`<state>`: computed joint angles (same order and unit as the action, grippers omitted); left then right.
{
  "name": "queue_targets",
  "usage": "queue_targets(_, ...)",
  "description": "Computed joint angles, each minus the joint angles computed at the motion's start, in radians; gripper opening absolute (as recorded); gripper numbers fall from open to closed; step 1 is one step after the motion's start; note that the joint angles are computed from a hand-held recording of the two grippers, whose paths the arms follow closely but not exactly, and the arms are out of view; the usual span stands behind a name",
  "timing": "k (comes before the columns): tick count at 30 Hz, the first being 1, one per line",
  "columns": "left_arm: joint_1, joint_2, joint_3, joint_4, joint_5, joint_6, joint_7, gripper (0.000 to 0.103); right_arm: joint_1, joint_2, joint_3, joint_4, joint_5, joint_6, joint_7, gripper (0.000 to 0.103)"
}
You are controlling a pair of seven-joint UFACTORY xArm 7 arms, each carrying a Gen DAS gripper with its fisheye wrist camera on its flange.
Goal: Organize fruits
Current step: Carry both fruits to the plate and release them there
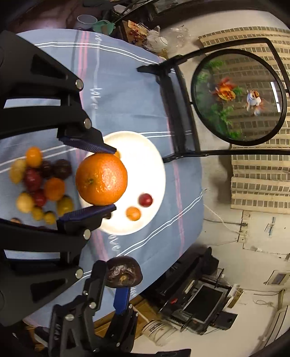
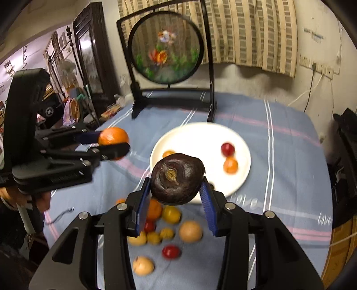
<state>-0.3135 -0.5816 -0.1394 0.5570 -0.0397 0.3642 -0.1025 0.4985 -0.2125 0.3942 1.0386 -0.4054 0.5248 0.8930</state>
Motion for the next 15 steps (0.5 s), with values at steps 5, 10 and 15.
queue_targets(5, 0.038, 0.168, -0.023, 0.088, 0.037, -0.045, -0.017, 0.046, -0.018, 0.105, -0.037, 0.075, -0.020, -0.014, -0.021, 0.044)
queue_targets(10, 0.059, 0.308, -0.022, 0.142, 0.075, -0.077, -0.018, 0.046, -0.003, 0.216, -0.096, 0.138, 0.012, -0.022, -0.071, 0.044)
queue_targets(15, 0.075, 0.419, -0.022, 0.196, 0.124, -0.096, -0.035, 0.046, 0.018, 0.312, -0.144, 0.196, 0.046, -0.005, -0.125, 0.044)
